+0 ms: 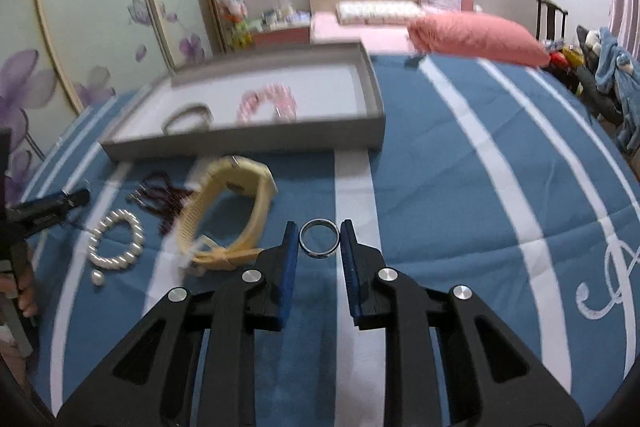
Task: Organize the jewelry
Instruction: 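Grasp the small silver ring with the right tool while the left tool lifts the hoop bangle, then carry the hoop bangle and ring into the gray tray and open both tools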
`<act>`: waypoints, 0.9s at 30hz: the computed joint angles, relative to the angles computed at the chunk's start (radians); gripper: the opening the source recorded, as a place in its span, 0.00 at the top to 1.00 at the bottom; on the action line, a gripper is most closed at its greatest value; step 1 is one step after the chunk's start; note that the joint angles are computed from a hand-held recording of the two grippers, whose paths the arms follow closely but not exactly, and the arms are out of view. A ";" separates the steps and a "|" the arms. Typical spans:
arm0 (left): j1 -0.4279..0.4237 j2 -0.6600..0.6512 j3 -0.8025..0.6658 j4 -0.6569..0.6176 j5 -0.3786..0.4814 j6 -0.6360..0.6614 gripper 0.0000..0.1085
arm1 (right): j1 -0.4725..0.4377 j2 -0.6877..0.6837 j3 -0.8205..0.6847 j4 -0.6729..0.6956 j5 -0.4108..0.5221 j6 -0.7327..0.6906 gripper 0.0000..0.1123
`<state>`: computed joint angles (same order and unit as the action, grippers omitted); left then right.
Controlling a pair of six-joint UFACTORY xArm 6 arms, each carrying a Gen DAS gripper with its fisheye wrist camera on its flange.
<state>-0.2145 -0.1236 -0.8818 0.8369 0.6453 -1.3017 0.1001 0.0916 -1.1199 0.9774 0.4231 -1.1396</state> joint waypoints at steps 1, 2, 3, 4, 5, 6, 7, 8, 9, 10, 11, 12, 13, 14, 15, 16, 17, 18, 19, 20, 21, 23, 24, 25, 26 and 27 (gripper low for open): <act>-0.008 -0.005 -0.001 0.018 0.010 -0.014 0.36 | 0.001 -0.013 0.004 0.044 -0.001 -0.038 0.80; -0.014 -0.015 0.002 0.033 0.017 -0.026 0.36 | 0.001 -0.024 0.008 0.085 0.000 -0.074 0.80; -0.023 -0.026 0.003 0.053 0.027 -0.041 0.36 | 0.003 -0.039 0.013 0.129 -0.002 -0.113 0.80; -0.029 -0.032 0.002 0.067 0.035 -0.050 0.36 | 0.005 -0.050 0.019 0.164 -0.003 -0.144 0.80; -0.037 -0.040 0.001 0.083 0.047 -0.062 0.36 | 0.006 -0.066 0.026 0.212 0.001 -0.187 0.80; -0.048 -0.049 0.000 0.106 0.060 -0.079 0.36 | 0.007 -0.076 0.030 0.250 0.005 -0.222 0.80; -0.059 -0.058 -0.001 0.128 0.072 -0.095 0.36 | 0.007 -0.090 0.037 0.292 0.009 -0.261 0.80; -0.066 -0.062 -0.003 0.144 0.079 -0.107 0.36 | 0.006 -0.097 0.039 0.324 0.013 -0.292 0.80; -0.079 -0.071 -0.006 0.171 0.092 -0.127 0.36 | 0.005 -0.111 0.046 0.375 0.019 -0.340 0.80; -0.092 -0.078 -0.008 0.196 0.107 -0.144 0.36 | 0.003 -0.127 0.054 0.412 0.027 -0.376 0.80; -0.105 -0.084 -0.013 0.220 0.123 -0.159 0.36 | 0.001 -0.140 0.061 0.447 0.034 -0.409 0.80; -0.123 -0.091 -0.018 0.251 0.144 -0.180 0.36 | 0.001 -0.153 0.066 0.492 0.041 -0.448 0.80; -0.137 -0.097 -0.020 0.281 0.159 -0.198 0.36 | 0.001 -0.164 0.071 0.527 0.048 -0.480 0.80; -0.149 -0.102 -0.023 0.306 0.173 -0.212 0.36 | 0.000 -0.172 0.075 0.554 0.053 -0.505 0.80; -0.170 -0.105 -0.029 0.336 0.196 -0.231 0.36 | 0.001 -0.182 0.081 0.594 0.056 -0.541 0.80; -0.187 -0.106 -0.032 0.356 0.214 -0.245 0.36 | 0.004 -0.186 0.081 0.621 0.057 -0.567 0.80; -0.202 -0.108 -0.035 0.376 0.231 -0.258 0.36 | 0.005 -0.192 0.085 0.648 0.058 -0.595 0.80; -0.226 -0.108 -0.040 0.402 0.258 -0.276 0.36 | 0.007 -0.201 0.091 0.684 0.058 -0.633 0.80; -0.238 -0.111 -0.038 0.417 0.270 -0.288 0.36 | 0.010 -0.208 0.096 0.714 0.058 -0.665 0.80; -0.252 -0.110 -0.040 0.435 0.284 -0.300 0.36 | 0.011 -0.213 0.101 0.740 0.058 -0.694 0.80; -0.270 -0.109 -0.042 0.456 0.305 -0.314 0.36 | 0.014 -0.220 0.106 0.777 0.056 -0.736 0.80; -0.295 -0.108 -0.044 0.491 0.334 -0.336 0.36 | 0.017 -0.229 0.112 0.829 0.058 -0.793 0.80; -0.312 -0.109 -0.043 0.513 0.356 -0.351 0.36 | 0.017 -0.234 0.116 0.860 0.060 -0.826 0.80; -0.327 -0.110 -0.040 0.533 0.377 -0.365 0.36 | 0.016 -0.239 0.121 0.886 0.065 -0.856 0.80; -0.344 -0.110 -0.039 0.551 0.400 -0.379 0.36 | 0.014 -0.243 0.126 0.910 0.069 -0.880 0.80; -0.358 -0.111 -0.037 0.571 0.419 -0.394 0.36 | 0.012 -0.246 0.130 0.934 0.076 -0.905 0.80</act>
<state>-0.5727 -0.2341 -0.9191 1.4080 1.0643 -1.6952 0.1123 -0.1542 -0.9901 1.9118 0.4993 -2.0446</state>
